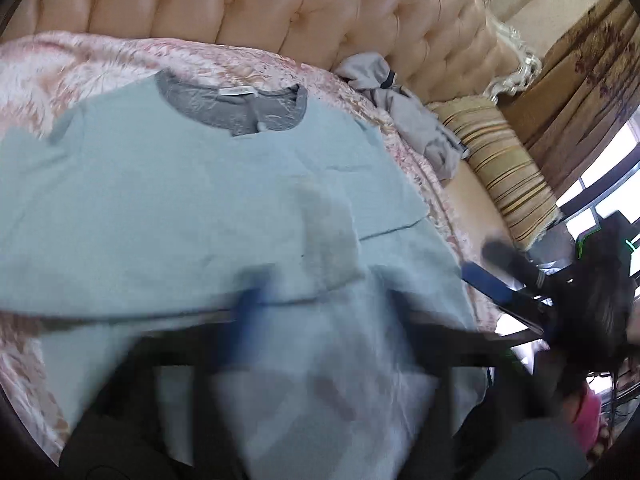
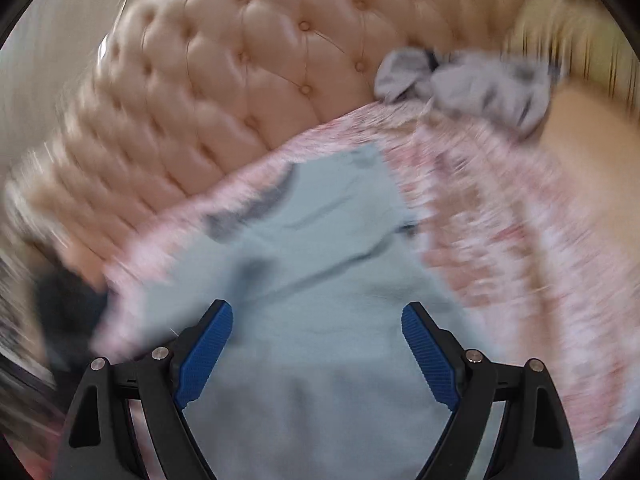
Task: Fold clothes
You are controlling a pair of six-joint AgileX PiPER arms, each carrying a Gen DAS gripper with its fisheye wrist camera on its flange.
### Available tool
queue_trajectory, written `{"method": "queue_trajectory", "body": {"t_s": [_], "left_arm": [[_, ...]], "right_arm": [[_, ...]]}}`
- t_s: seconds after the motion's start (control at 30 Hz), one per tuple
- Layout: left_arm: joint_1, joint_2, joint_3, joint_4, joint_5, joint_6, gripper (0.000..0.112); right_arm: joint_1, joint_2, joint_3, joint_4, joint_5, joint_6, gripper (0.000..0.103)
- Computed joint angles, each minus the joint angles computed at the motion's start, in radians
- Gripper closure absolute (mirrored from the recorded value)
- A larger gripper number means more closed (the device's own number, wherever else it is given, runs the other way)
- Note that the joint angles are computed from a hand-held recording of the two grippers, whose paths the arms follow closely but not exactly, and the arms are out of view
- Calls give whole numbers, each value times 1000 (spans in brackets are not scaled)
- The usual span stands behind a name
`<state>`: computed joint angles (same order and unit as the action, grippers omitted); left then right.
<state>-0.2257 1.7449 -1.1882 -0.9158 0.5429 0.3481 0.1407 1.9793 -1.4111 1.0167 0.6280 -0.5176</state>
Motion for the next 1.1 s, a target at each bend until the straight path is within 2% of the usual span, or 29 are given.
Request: {"method": "queue_trajectory", "body": {"t_s": [0.03,0.13,0.2,0.23,0.33,0.47,0.6,0.77,0.83,0.87,0.9,1.0,1.1], "left_arm": [[26,-31,37,-69,7,77,10],[94,-127,127,-127,10,149,10],[155,-171,169,-134,32,158,10],[184,-187,186,-132,43,155,10],[263,-219,233,-119,62,143,10],[328,-222,275,-117,78,142,10],[340,-208,316,-162,75,177,10],[321,-223,329,-151,69,176,10],[304,-233,318,-101,62,138,10],[293,-236,312,-69,55,112,10],[276,-240,303,-15,44,70,10],[222,-248,281,148,20,-56,10],[176,-255,272,284,3,-160,10]], "right_arm": [[-14,34,-33,71,46,-19,15],[-16,150,-142,201,131,-25,19],[1,211,-210,213,162,16,35],[8,243,-247,213,180,37,39],[35,291,-314,133,186,115,45],[63,288,-297,74,175,141,65],[75,261,-250,82,170,93,66],[138,250,-314,-117,164,150,66],[174,231,-310,-199,126,147,75],[194,223,-308,-244,105,149,90],[214,219,-311,-304,90,171,97],[267,208,-311,-476,54,253,97],[301,160,-255,-601,-24,322,97]]}}
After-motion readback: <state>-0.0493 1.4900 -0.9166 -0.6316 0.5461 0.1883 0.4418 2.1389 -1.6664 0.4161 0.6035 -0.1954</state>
